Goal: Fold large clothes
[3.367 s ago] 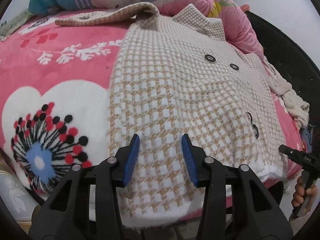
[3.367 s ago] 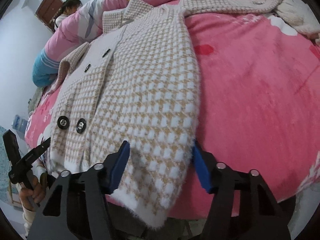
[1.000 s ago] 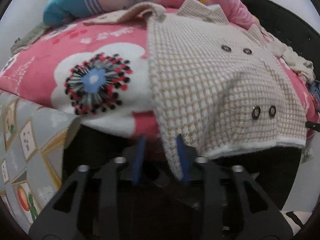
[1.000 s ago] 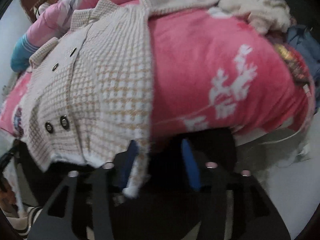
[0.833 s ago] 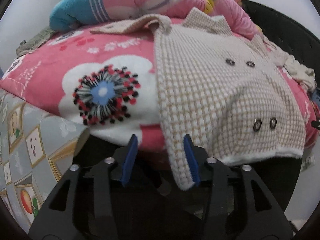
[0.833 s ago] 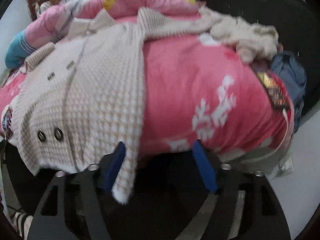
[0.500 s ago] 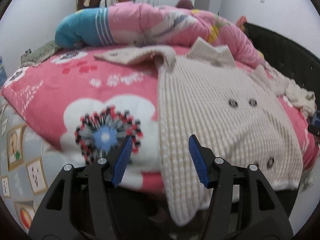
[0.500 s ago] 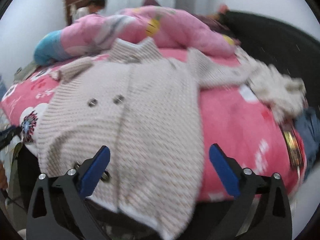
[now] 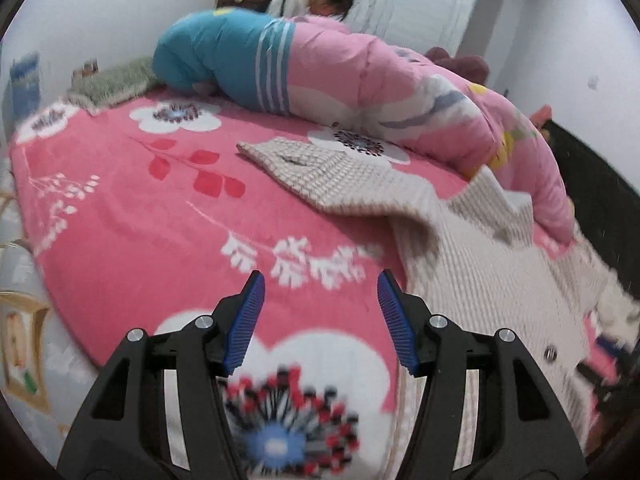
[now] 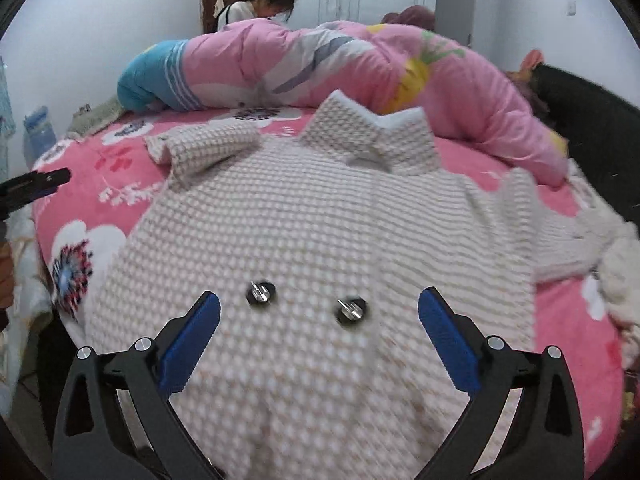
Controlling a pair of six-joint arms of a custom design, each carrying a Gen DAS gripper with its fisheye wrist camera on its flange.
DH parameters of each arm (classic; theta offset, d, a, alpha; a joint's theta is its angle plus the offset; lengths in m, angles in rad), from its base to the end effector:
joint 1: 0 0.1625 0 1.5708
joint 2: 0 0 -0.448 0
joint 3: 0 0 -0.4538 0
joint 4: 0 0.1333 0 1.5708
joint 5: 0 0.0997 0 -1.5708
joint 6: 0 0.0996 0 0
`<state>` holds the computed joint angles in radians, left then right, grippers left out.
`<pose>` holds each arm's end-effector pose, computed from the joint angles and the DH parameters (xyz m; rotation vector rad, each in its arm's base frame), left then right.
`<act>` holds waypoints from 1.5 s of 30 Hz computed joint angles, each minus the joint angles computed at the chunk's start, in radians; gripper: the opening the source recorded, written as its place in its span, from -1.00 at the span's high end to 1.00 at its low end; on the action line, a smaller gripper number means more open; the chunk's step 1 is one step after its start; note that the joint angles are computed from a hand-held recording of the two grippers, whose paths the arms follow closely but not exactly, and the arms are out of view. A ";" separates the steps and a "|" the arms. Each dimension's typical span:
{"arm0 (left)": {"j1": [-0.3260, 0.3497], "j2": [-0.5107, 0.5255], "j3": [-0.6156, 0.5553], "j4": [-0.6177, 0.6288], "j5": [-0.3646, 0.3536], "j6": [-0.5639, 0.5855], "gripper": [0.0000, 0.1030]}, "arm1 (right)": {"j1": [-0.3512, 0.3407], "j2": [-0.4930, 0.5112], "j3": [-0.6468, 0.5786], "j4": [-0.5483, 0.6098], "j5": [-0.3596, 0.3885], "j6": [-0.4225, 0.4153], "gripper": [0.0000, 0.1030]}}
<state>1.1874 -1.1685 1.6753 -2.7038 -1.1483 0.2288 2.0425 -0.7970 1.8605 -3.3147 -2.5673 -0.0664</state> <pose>-0.1027 -0.7201 0.3393 0.6196 2.5676 -0.8941 0.3374 -0.5521 0.1070 0.1693 -2.1444 0.9636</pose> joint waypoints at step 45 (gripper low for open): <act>-0.276 0.173 -0.057 -0.104 -0.092 0.398 0.75 | -0.056 -0.048 0.108 0.002 0.093 0.270 -0.88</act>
<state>0.9112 -0.9956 1.6186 -2.8077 -1.2403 0.6266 1.9865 -0.8448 1.9682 -3.3125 -2.4747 0.2039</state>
